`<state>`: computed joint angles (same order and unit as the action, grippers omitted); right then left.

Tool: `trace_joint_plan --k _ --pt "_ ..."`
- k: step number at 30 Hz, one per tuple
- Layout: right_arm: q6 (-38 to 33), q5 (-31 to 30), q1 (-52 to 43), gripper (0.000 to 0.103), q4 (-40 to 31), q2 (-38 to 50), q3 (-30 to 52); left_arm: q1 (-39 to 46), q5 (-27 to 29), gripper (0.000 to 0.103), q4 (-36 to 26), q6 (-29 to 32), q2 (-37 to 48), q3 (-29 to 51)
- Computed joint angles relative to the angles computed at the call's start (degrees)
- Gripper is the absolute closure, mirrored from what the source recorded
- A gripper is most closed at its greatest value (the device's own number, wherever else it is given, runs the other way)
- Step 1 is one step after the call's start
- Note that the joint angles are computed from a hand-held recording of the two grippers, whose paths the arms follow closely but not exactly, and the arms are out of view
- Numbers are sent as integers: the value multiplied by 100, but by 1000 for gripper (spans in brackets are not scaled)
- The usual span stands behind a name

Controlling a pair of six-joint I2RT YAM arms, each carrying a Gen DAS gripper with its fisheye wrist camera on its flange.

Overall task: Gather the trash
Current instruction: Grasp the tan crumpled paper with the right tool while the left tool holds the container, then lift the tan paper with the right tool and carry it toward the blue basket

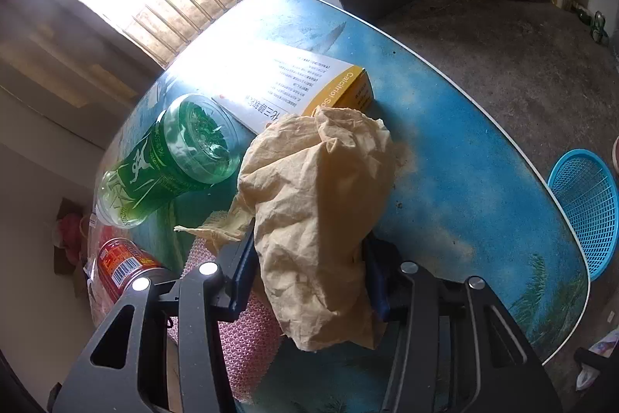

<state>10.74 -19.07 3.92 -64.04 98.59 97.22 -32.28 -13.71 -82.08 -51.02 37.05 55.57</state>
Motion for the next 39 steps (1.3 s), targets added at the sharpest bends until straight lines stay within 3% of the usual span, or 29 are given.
trace_joint_plan --k 2,5,9,13,15,20,25,30,33,35,39 --pt "-197 58 -16 78 -89 -62 49 -8 -23 98 -16 -18 2 5" --pt "-505 -9 -149 88 -222 -234 85 -126 -108 98 -49 -135 18 14" --pt "-897 -868 -618 90 -403 -565 26 -235 -187 98 -84 -258 76 45" --pt "-1241 -2269 -1294 90 -978 -675 -210 -398 -282 98 -135 -430 103 57" --pt "-1404 -2376 -1505 90 -1170 -803 -555 -459 -335 98 -158 -504 116 59" --pt "-1760 -1311 -1643 92 -881 -1512 -1265 -626 -437 98 -222 -671 166 77" --pt "-2797 1434 -533 92 397 -2696 -2295 -773 -535 98 -272 -784 233 110" --pt "-3802 2987 555 92 1214 -3378 -3305 -834 -591 98 -276 -904 234 116" --pt "-3898 2741 465 79 1067 -3335 -3173 -810 -574 98 -276 -880 219 111" --pt "-3637 2239 291 51 745 -3037 -2752 -807 -563 98 -275 -854 219 102" --pt "-3454 718 -422 39 -16 -2546 -1977 -743 -525 98 -243 -778 185 80"
